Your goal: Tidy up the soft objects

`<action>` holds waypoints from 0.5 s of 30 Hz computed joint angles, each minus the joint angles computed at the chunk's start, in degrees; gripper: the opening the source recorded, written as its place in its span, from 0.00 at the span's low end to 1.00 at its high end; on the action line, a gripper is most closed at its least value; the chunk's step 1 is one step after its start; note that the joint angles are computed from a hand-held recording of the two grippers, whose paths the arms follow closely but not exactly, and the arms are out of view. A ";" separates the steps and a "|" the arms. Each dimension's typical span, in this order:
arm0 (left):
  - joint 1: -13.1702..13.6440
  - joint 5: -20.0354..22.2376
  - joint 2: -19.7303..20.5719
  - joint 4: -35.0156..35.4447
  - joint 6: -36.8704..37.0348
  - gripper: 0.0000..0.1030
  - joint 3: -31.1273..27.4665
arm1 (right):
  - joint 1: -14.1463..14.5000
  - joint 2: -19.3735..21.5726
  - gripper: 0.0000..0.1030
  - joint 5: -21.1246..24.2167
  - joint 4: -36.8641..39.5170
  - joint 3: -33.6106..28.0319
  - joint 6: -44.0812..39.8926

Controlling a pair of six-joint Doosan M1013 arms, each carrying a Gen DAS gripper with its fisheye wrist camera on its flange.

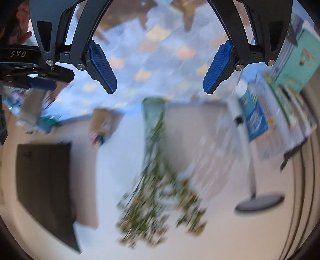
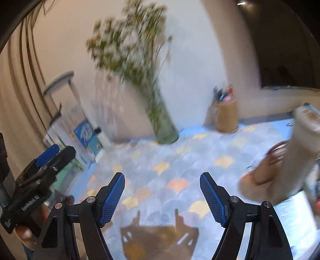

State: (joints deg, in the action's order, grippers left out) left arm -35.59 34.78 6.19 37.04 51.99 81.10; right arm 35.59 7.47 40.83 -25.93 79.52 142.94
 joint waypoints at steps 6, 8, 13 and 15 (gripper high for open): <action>1.75 -0.99 1.67 0.45 -5.49 0.85 4.39 | 2.86 6.18 0.74 8.89 -11.55 -1.32 7.06; 1.77 -1.73 2.30 1.07 -6.10 0.85 5.89 | 3.15 7.58 0.74 10.31 -13.54 -0.59 9.16; 3.72 3.34 4.98 -11.21 2.01 0.85 3.55 | 3.85 7.04 0.78 9.95 -17.82 0.78 12.25; 3.98 5.05 5.42 -11.73 1.02 0.85 2.97 | 4.17 7.62 0.95 11.86 -18.65 0.28 12.88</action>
